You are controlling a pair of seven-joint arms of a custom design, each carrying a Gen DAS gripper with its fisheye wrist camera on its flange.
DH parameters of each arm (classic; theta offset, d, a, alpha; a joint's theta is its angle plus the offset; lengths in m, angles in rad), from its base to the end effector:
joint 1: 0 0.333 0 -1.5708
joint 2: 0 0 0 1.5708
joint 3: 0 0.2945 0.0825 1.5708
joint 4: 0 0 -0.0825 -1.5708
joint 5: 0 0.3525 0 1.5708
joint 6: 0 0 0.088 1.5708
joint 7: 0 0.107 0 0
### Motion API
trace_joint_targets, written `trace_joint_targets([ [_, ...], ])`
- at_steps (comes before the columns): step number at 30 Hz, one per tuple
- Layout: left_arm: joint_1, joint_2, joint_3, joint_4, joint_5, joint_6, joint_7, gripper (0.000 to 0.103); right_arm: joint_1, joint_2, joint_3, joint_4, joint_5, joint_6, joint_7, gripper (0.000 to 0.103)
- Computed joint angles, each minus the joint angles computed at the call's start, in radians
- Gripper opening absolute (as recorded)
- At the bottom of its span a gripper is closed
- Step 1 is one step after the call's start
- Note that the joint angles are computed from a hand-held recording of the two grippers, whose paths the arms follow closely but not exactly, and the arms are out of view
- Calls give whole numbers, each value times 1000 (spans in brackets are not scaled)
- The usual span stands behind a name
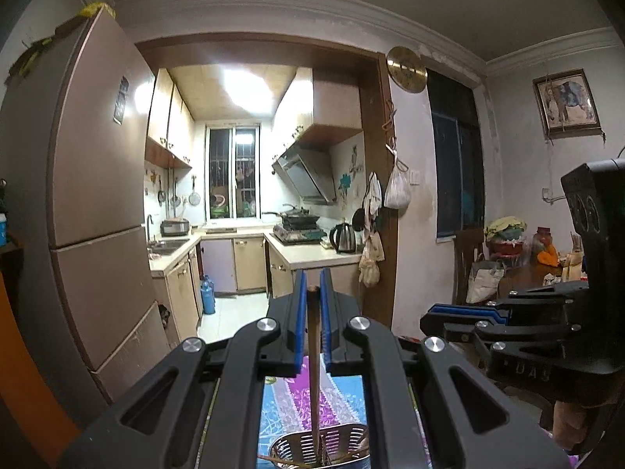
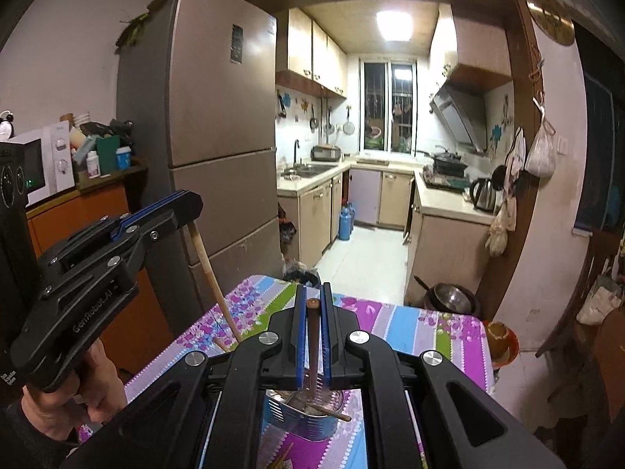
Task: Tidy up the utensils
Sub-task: 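Lower the left gripper's chopstick into the blue holder while the right gripper lowers its own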
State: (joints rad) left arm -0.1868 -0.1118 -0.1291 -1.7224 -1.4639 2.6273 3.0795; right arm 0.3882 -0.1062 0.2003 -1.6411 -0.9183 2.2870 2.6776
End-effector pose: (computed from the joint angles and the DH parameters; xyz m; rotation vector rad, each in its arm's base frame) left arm 0.5205 -0.1501 0.7002 -0.7090 1.8837 -1.6969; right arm 0.4534 0.2898 0.7198 -1.4168 1.6597 -1.0490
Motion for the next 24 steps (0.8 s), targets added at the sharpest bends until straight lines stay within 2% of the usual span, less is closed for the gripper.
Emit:
trace_joint_targets([
  [11,29,128,-40,82,99,-5,-64,5,-9,67,-52,7,89,32,-19,8],
  [24,57,221,-99,128,211,15,-137,6,-19,97,-75,-15,139,80,-20,8],
])
